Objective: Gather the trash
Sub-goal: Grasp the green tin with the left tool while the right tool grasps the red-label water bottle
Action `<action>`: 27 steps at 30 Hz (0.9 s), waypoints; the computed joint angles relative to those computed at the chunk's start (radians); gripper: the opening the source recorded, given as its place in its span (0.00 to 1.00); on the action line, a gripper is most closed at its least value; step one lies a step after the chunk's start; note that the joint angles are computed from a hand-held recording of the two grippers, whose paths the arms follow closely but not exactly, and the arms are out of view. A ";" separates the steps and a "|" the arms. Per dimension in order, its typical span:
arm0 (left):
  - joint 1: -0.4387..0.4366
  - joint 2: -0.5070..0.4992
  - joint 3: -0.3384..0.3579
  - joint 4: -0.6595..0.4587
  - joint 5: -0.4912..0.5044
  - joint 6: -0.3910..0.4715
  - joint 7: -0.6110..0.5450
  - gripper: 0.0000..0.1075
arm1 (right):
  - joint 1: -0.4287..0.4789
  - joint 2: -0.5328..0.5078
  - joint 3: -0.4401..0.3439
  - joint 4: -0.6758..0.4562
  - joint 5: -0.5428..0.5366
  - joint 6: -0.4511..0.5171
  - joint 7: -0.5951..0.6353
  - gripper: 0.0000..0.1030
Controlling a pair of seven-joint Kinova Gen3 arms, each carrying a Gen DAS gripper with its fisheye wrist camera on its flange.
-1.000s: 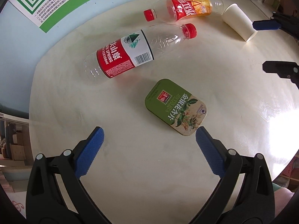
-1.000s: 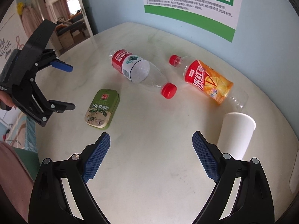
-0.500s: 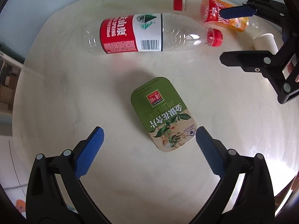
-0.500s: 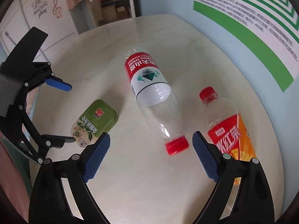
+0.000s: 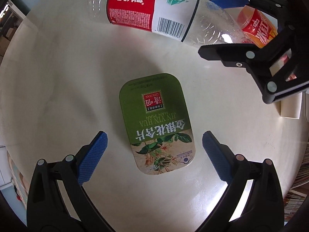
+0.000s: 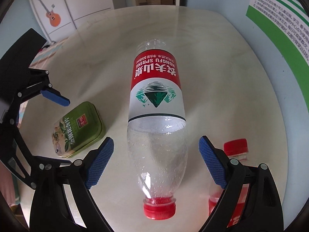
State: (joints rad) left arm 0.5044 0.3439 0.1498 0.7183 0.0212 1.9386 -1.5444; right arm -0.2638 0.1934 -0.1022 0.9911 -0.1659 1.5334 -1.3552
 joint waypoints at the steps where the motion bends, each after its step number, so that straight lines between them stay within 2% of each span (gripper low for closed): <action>1: 0.004 -0.001 -0.002 0.010 -0.004 -0.004 0.006 0.89 | 0.005 0.013 -0.001 -0.007 -0.010 0.003 0.013 0.86; 4: 0.007 -0.006 -0.004 0.041 -0.007 -0.022 0.030 0.90 | 0.019 0.045 -0.002 -0.026 -0.030 0.002 0.051 0.86; 7: 0.041 -0.008 -0.003 0.052 -0.063 -0.031 0.027 0.91 | 0.025 0.073 -0.002 -0.045 -0.032 0.008 0.080 0.86; 11: 0.053 -0.020 -0.004 0.073 -0.068 -0.050 0.071 0.91 | 0.023 0.114 -0.001 -0.095 -0.025 0.021 0.101 0.86; 14: 0.049 -0.020 -0.003 0.071 -0.071 -0.050 0.095 0.91 | 0.017 0.140 -0.001 -0.134 -0.018 0.032 0.106 0.86; 20: 0.022 -0.077 0.005 0.158 -0.065 -0.097 0.097 0.91 | 0.003 0.217 0.000 -0.244 -0.010 0.063 0.110 0.86; 24: 0.021 -0.085 0.014 0.175 -0.069 -0.102 0.121 0.91 | -0.014 0.222 0.004 -0.230 0.016 0.056 0.109 0.86; 27: 0.002 -0.094 0.018 0.186 -0.045 -0.125 0.112 0.88 | 0.002 0.235 0.000 -0.247 -0.010 0.055 0.098 0.83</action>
